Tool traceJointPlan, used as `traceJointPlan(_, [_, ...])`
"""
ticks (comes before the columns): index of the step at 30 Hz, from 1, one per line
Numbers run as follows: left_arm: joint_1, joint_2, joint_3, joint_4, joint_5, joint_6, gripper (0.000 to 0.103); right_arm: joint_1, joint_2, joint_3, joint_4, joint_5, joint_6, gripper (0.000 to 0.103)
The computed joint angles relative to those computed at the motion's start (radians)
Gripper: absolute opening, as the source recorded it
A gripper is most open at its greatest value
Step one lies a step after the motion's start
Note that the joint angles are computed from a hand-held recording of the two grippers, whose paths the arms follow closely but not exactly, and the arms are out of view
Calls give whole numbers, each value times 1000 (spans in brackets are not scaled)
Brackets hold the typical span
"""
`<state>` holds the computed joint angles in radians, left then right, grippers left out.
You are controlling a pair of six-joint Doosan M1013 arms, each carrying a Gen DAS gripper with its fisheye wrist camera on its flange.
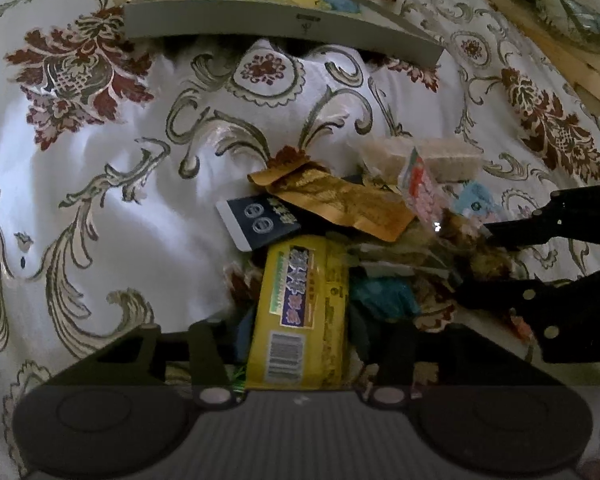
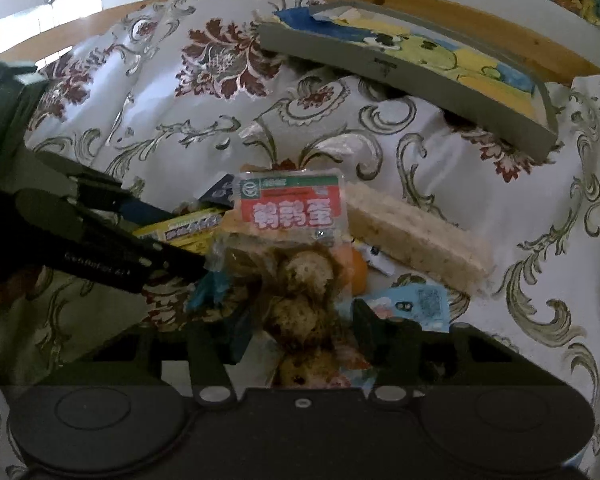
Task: Organize snacks
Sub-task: 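Reach the left gripper to the yellow candy bar while the right gripper reaches the red-labelled egg bag, then close the left gripper on the yellow candy bar while the right gripper grips the egg bag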
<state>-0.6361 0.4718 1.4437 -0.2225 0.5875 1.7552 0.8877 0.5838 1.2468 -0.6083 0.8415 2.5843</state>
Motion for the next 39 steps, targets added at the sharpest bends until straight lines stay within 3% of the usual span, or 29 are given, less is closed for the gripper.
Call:
traceJointPlan(3, [-8,-1,-19,48,61,-91,51,8,6,-10,-11,20,-2,50])
traceJointPlan(7, [-3,-7,-28,19,121,-145,51,22,5,-7,-46,31,58,47])
traceJointPlan(22, [13,-31,-15,-84,196,-210,51,49,-18,21,-76,26,175,46])
traceJointPlan(29, [13,-72,27,-132,178,-222,51,67,-25,21,-128,33,193,46])
traceJointPlan(39, [-15,-124,95,-143,87,-198,51,87,-40,31,-198,39,248,46])
